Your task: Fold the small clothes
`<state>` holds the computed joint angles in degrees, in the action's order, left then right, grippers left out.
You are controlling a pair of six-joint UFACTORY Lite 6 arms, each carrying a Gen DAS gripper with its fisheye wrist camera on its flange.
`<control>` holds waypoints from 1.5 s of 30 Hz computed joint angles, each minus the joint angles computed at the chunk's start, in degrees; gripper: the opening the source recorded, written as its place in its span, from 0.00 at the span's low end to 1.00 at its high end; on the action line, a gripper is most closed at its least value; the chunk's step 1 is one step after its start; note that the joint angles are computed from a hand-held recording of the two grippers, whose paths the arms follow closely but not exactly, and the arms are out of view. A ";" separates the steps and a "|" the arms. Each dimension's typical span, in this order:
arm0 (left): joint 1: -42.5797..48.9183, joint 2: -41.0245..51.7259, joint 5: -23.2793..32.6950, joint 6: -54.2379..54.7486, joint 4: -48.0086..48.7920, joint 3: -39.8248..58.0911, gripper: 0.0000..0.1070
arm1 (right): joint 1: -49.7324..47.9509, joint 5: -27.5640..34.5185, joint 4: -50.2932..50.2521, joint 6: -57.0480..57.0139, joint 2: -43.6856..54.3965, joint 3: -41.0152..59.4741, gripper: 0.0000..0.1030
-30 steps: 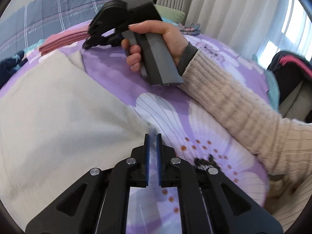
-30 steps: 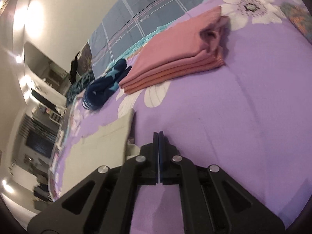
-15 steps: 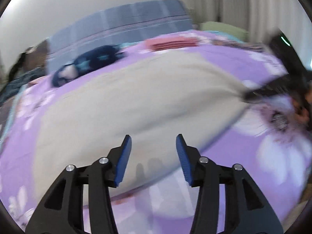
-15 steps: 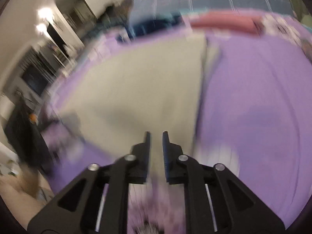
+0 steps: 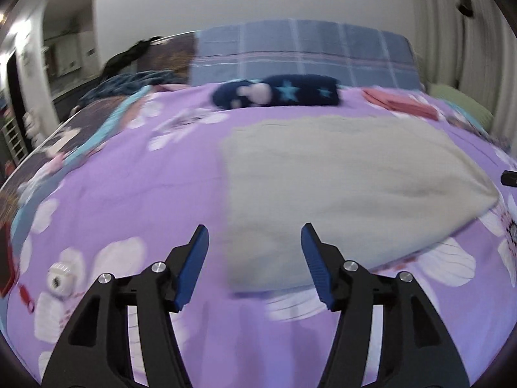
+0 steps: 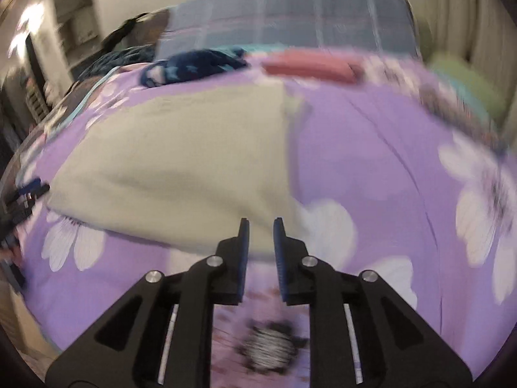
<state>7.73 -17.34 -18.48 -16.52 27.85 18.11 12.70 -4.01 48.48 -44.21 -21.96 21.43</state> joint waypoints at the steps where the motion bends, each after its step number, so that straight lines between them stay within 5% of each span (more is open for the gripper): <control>1: 2.36 -1.12 -0.40 -4.23 5.31 -0.65 0.56 | 6.00 -2.66 6.00 -5.05 0.39 0.74 0.29; 5: 18.12 -4.19 -6.73 -18.41 28.34 -2.99 0.52 | 29.98 -13.33 18.15 -18.20 13.63 11.10 0.37; 12: 37.49 7.11 -19.40 -24.93 43.07 0.23 0.50 | 52.36 -25.74 32.12 -38.53 49.94 43.05 0.50; 19: 46.31 20.72 -30.75 -31.76 55.07 8.78 0.50 | 58.80 -41.68 41.69 -58.48 73.99 68.35 0.56; 22: 47.82 26.93 -35.11 -34.86 59.60 13.25 0.50 | 58.17 -43.94 42.28 -60.68 77.22 72.85 0.57; 31: 46.79 37.44 -36.49 -40.95 64.81 20.14 0.50 | 57.20 -49.11 42.52 -66.23 88.93 89.74 0.55; 34: 47.33 39.26 -37.42 -42.54 66.00 21.56 0.50 | 57.76 -51.48 40.56 -67.31 92.67 94.14 0.40; 36: 47.65 38.64 -37.63 -42.01 65.80 20.97 0.50 | 58.12 -51.40 40.21 -68.67 93.81 95.06 0.05; 42: 47.60 34.81 -41.38 -43.49 68.97 20.76 0.50 | 56.65 -44.23 38.60 -56.96 81.12 81.82 0.04; 45: 42.95 36.52 -45.08 -51.42 72.22 28.03 0.50 | 55.55 -41.54 39.31 -55.38 78.01 79.53 0.04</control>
